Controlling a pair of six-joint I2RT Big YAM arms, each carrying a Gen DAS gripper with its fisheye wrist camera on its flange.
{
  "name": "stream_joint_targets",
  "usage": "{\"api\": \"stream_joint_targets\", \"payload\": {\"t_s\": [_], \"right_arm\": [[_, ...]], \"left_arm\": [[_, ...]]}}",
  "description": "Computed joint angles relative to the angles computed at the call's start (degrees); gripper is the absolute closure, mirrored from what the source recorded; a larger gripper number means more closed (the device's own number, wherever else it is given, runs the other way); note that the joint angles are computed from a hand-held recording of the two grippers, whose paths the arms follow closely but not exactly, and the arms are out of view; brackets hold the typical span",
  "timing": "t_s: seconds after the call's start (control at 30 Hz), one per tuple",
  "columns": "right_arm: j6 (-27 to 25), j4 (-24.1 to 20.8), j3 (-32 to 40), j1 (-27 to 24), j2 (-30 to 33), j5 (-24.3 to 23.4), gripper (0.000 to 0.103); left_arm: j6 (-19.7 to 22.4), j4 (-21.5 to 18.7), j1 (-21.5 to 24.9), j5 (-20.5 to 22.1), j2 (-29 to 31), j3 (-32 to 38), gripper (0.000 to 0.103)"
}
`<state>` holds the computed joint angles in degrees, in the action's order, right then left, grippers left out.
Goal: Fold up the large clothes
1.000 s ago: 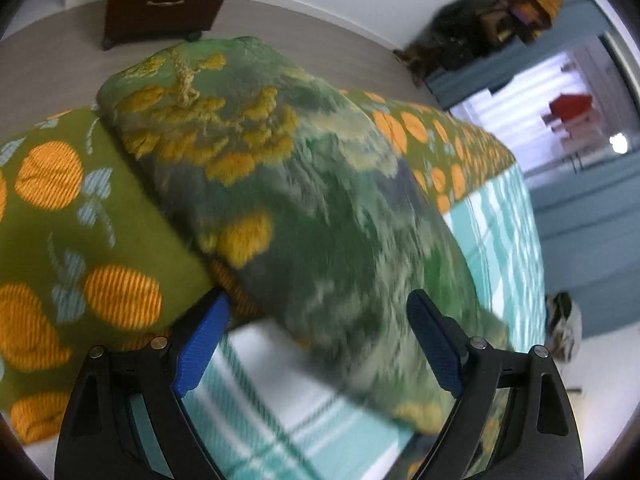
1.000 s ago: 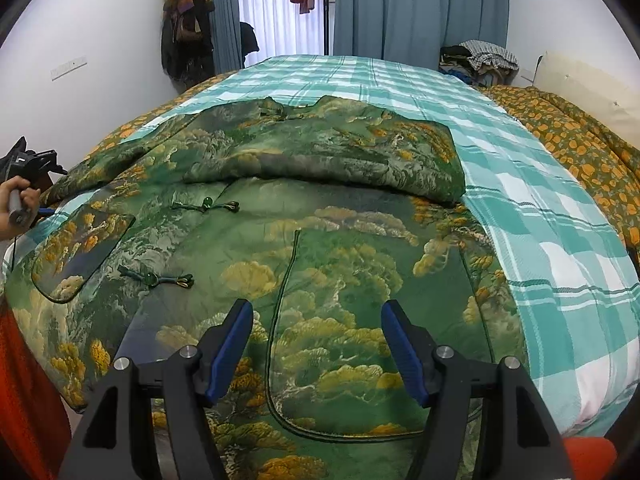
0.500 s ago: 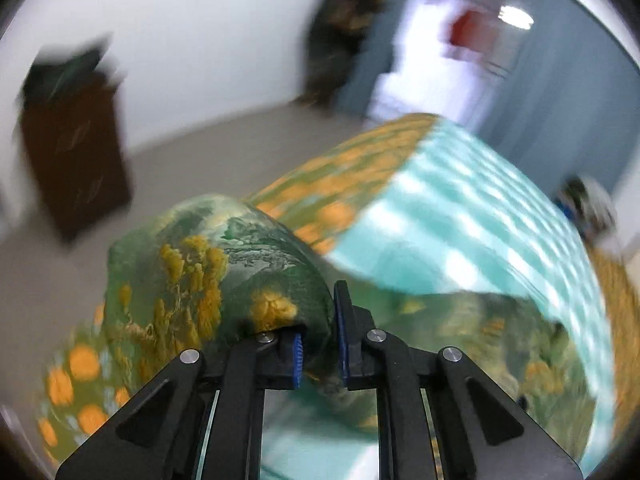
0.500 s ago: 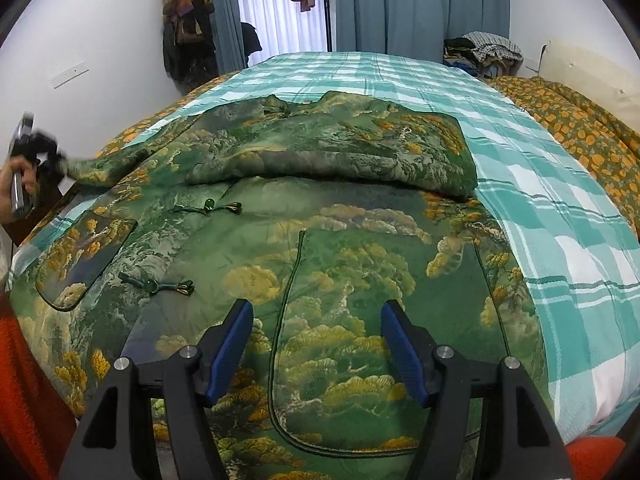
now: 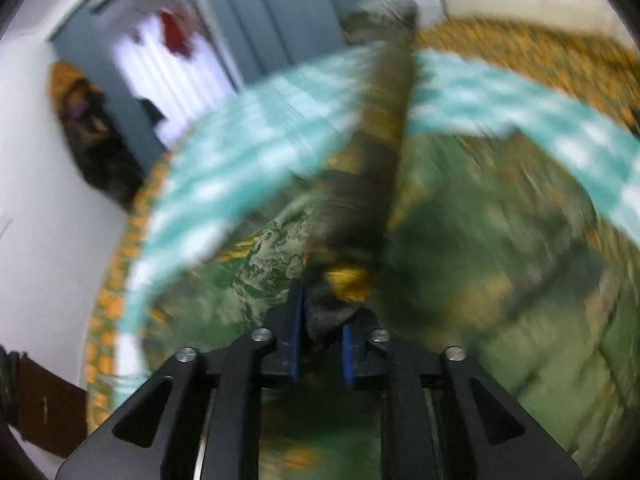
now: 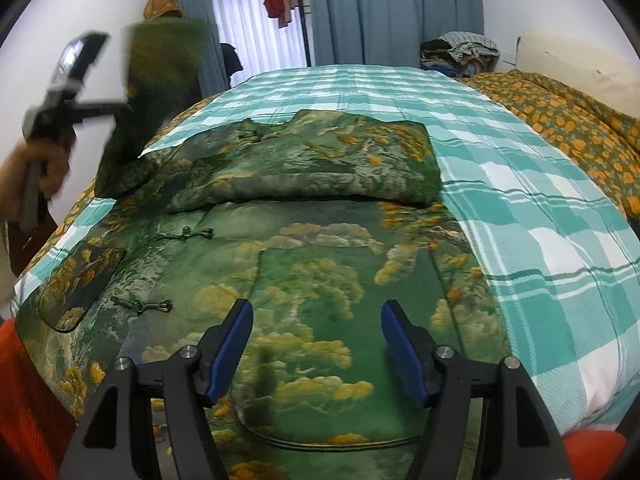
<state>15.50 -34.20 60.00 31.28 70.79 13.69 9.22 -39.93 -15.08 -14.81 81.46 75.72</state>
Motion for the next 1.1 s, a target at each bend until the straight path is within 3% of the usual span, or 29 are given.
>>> {"api": "stream_joint_targets", "payload": {"t_s": [0.07, 0.1, 0.13, 0.23, 0.33, 0.43, 0.57, 0.7, 0.83, 0.93, 1.1], "right_arm": [[0.4, -0.1, -0.2, -0.5, -0.2, -0.3, 0.035], [0.5, -0.1, -0.3, -0.7, -0.3, -0.4, 0.035], [0.6, -0.1, -0.4, -1.0, -0.4, -0.5, 0.035], [1.0, 0.1, -0.6, -2.2, -0.9, -1.1, 0.035], [3.2, -0.3, 0.7, -4.7, -0.4, -4.0, 0.035], [5.5, 0.3, 4.8, -7.1, 2.8, -10.1, 0.035], [10.7, -0.1, 15.4, -8.6, 12.1, -23.9, 0.035], [12.8, -2.2, 27.0, -6.9, 23.2, -31.0, 0.035], [13.2, -11.6, 41.0, -4.8, 35.3, -29.8, 0.035], [11.2, -16.7, 46.7, -3.5, 38.8, -24.9, 0.083], [4.7, -13.8, 51.4, -3.3, 38.6, -16.2, 0.084]], "left_arm": [[-1.6, -1.8, -1.5, -0.5, 1.3, -1.3, 0.069], [-2.4, -2.3, -1.7, -0.9, 1.3, -2.1, 0.059], [-3.6, -2.6, -1.5, -0.4, 0.7, -3.5, 0.049], [-7.3, -2.8, -0.4, 3.0, -2.9, -7.3, 0.032], [-9.7, -2.9, 2.4, 6.0, -7.4, -11.4, 0.027], [-13.1, -1.8, 4.7, 7.8, -10.8, -15.5, 0.023], [-18.4, -1.4, 8.4, 12.0, -12.8, -18.3, 0.023], [-21.3, -0.6, 9.1, 13.6, -13.7, -20.0, 0.023], [-20.7, -0.6, 9.3, 14.1, -16.2, -22.1, 0.023], [-19.4, -1.7, 10.5, 15.9, -17.3, -22.4, 0.023], [-19.2, -2.9, 13.8, 20.6, -16.9, -19.5, 0.02]]}}
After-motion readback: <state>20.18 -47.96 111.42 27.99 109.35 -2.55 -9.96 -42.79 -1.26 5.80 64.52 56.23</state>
